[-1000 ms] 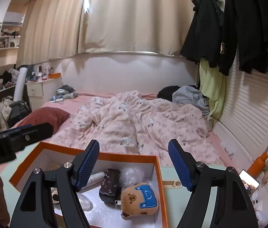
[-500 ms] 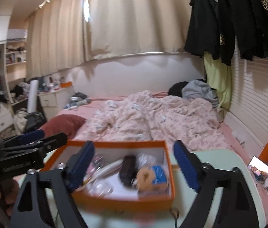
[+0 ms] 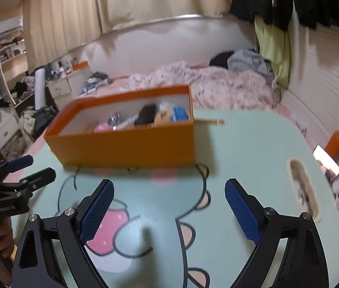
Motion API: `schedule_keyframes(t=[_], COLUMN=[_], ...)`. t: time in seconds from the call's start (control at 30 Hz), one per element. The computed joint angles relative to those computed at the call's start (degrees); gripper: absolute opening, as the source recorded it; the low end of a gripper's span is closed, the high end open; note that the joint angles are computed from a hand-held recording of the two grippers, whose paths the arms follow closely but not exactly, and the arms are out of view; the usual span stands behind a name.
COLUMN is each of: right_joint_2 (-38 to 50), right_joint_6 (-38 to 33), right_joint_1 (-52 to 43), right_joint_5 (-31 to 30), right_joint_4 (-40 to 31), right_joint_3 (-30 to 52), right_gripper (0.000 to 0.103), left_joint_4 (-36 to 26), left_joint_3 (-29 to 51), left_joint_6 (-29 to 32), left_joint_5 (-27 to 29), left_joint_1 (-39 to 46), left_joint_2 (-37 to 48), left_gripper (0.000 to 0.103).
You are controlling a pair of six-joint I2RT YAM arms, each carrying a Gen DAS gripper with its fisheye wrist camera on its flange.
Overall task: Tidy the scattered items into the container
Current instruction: 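Withdraw both open tools up out of the orange box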
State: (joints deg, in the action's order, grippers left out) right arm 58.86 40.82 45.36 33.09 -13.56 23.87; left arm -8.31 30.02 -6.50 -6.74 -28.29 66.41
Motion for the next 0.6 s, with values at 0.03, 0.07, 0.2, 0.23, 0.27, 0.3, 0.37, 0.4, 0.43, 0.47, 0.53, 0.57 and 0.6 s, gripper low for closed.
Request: schedule_keyframes(t=[0.03, 0.07, 0.2, 0.23, 0.27, 0.3, 0.37, 0.4, 0.43, 0.47, 0.53, 0.57, 0.6], right_joint_2=[1.1, 2.0, 9.9, 12.1, 14.1, 14.6, 14.9, 14.6, 14.3, 14.2, 14.0, 13.9, 13.9], right_joint_6=[0.1, -0.1, 0.2, -0.8, -1.1, -1.1, -1.1, -1.0, -1.0, -0.9, -0.8, -0.7, -0.7], right_joint_1=[-0.7, -1.9, -3.5, -3.4, -2.2, -1.1, 0.3, 0.4, 0.5, 0.6, 0.6, 0.6, 0.7], right_joint_5=[-1.1, -3.2, -6.9, -7.1, -6.2, -5.9, -5.3, -5.3, -5.3, -5.3, -5.2, -5.1, -5.1], right_joint_4=[0.0, 0.0, -3.3, -4.8, -6.3, -6.2, -5.9, -5.9, -5.9, -6.0, -6.2, -6.4, -6.5], right_joint_3=[0.2, 0.6, 4.6, 6.2, 7.7, 8.0, 8.0, 7.8, 7.7, 7.6, 7.5, 7.5, 7.5], right_gripper=[0.094, 0.094, 0.098, 0.103, 0.103, 0.103, 0.103, 0.103, 0.103, 0.103, 0.103, 0.103, 0.103], left_joint_4=[0.4, 0.3, -2.9, -3.9, -3.8, -3.6, -4.2, -4.0, -4.2, -4.2, -4.3, -3.2, -3.3], left_joint_3=[0.0, 0.4, 4.2, 5.1, 5.1, 4.9, 4.7, 4.5, 4.4, 4.3, 4.0, 3.5, 3.4], left_joint_6=[-0.2, -0.1, -0.8, -0.9, -1.1, -1.1, -1.0, -1.0, -0.7, -0.4, 0.1, -0.1, -0.1], left_joint_5=[-1.1, -1.6, -0.8, 1.4, 2.1, 1.9, 1.8, 1.8, 2.1, 2.3, 2.7, 2.6, 2.6], left_joint_1=[-0.8, -1.0, -0.3, 0.7, 1.3, 1.4, 1.4, 1.3, 1.3, 1.3, 1.4, 1.3, 1.2], left_joint_2=[1.5, 3.2, 9.3, 10.2, 10.1, 9.9, 9.0, 8.9, 8.6, 8.4, 7.9, 8.5, 8.2], left_gripper=[0.094, 0.094, 0.098, 0.103, 0.103, 0.103, 0.103, 0.103, 0.103, 0.103, 0.103, 0.103, 0.103])
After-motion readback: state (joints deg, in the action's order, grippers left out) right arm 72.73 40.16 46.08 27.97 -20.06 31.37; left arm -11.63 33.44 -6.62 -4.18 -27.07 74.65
